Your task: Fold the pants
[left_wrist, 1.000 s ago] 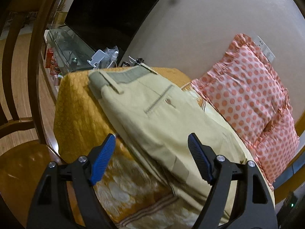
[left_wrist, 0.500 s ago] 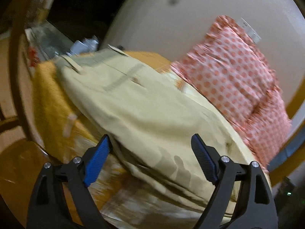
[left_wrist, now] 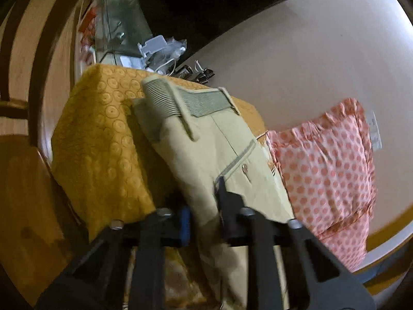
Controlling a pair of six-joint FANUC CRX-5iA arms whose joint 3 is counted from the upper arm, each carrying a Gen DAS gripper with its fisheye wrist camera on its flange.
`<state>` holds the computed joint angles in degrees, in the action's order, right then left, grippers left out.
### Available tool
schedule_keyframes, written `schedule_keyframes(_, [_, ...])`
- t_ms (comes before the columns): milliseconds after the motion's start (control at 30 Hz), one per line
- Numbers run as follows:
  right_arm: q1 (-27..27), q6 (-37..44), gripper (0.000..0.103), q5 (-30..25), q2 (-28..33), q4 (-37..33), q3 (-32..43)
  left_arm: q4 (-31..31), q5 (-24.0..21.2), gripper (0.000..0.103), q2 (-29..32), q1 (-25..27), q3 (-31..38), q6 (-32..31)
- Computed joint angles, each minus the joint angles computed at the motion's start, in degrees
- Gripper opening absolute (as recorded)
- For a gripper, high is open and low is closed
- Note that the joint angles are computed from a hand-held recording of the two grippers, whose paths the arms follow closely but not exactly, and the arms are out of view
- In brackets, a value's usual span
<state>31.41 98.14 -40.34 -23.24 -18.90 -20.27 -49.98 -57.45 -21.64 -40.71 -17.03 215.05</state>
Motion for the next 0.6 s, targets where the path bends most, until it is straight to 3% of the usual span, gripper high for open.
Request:
schedule_keyframes(33, [-1.76, 2.14, 0.088, -1.37, 0.00, -2.91, 0.87, 1.25, -0.34, 0.011, 0.48, 0.91, 0.70, -2.25])
schedule_keyframes(100, [-4.44, 4.63, 0.088, -3.12, -0.52, -6.46, 1.75, 1.94, -7.22, 0.009, 4.49, -0.40, 6.62, -11.06])
schedule_keyframes(200, [-8.04, 6.94, 0.088, -3.84, -2.09, -9.55, 1.87, -2.37, -16.49, 0.008, 11.13, -5.58, 17.72, -23.62])
schedule_keyframes(300, [-16.15, 10.59, 0.088, -4.70, -3.76, -16.34, 2.46, -5.56, -17.59, 0.008, 17.62, -9.93, 28.87, -37.17])
schedule_keyframes(367, [-21.95, 11.81, 0.088, -5.62, -4.09, -20.87, 3.01, -6.07, -15.64, 0.008, 22.30, -12.38, 35.49, -46.14])
schedule_keyframes(467, [-31.98, 11.55, 0.088, -6.24, -4.25, -27.14, 3.47, -0.94, -5.68, 0.009, 28.51, -14.03, 42.41, -61.11])
schedule_keyframes(533, [-38.78, 10.84, 0.088, -7.79, -3.79, -31.12, 3.96, 8.84, 2.16, 0.010, 33.31, -13.14, 45.53, -73.19])
schedule_keyframes(600, [-44.31, 10.54, 0.088, -10.02, -2.96, -34.49, 4.51, 18.43, 4.25, 0.010, 38.50, -12.39, 48.32, -83.92])
